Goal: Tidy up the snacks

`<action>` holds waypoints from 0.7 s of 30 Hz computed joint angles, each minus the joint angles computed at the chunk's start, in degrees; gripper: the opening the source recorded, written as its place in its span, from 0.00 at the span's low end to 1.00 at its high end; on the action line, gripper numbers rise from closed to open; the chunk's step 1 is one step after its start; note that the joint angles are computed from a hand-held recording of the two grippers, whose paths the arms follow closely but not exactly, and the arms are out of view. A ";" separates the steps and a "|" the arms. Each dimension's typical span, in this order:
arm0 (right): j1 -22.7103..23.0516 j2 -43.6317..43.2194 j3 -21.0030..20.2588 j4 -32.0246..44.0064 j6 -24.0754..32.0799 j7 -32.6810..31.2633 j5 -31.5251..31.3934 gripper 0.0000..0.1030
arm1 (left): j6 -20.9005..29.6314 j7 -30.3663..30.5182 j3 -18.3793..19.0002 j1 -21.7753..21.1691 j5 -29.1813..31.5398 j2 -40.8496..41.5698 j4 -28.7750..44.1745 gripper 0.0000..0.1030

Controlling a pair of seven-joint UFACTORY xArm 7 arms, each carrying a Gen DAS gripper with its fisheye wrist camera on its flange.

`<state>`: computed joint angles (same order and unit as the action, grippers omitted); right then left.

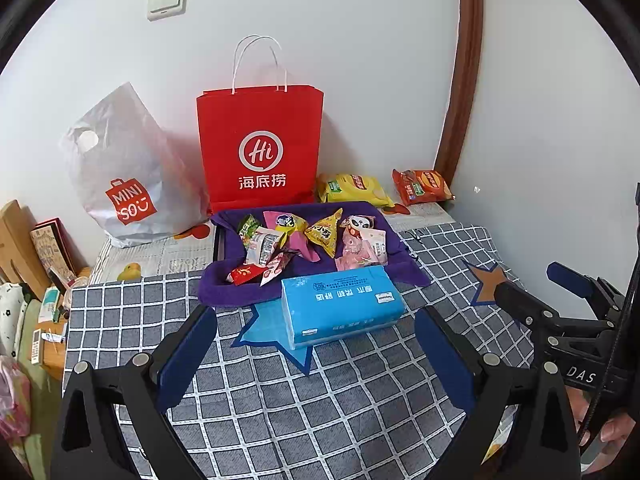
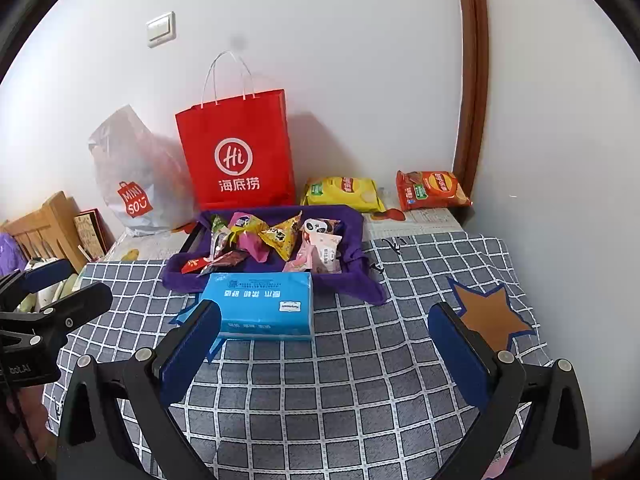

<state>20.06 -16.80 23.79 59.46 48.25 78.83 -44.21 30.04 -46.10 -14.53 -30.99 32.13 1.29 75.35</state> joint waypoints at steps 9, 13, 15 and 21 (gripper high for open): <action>0.02 -0.33 -0.04 -0.27 -0.17 0.01 0.12 0.99 | 0.16 0.07 -0.12 -0.16 0.00 0.02 0.15 0.97; -0.08 -0.36 0.03 -0.28 -0.12 -0.03 0.18 0.99 | 0.11 0.11 -0.07 -0.21 -0.08 0.06 0.16 0.97; -0.14 -0.41 0.08 -0.27 -0.02 0.08 0.19 0.99 | 0.17 -0.03 -0.07 -0.25 0.01 0.06 0.16 0.97; -0.39 -1.00 -0.05 -0.78 -0.41 -0.11 0.49 0.99 | 0.04 -0.05 -0.08 -0.29 -0.02 0.11 0.17 0.97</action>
<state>19.67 -17.80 23.74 58.67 47.84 78.72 -43.72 30.08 -46.16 -14.61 -31.29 32.11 1.40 75.52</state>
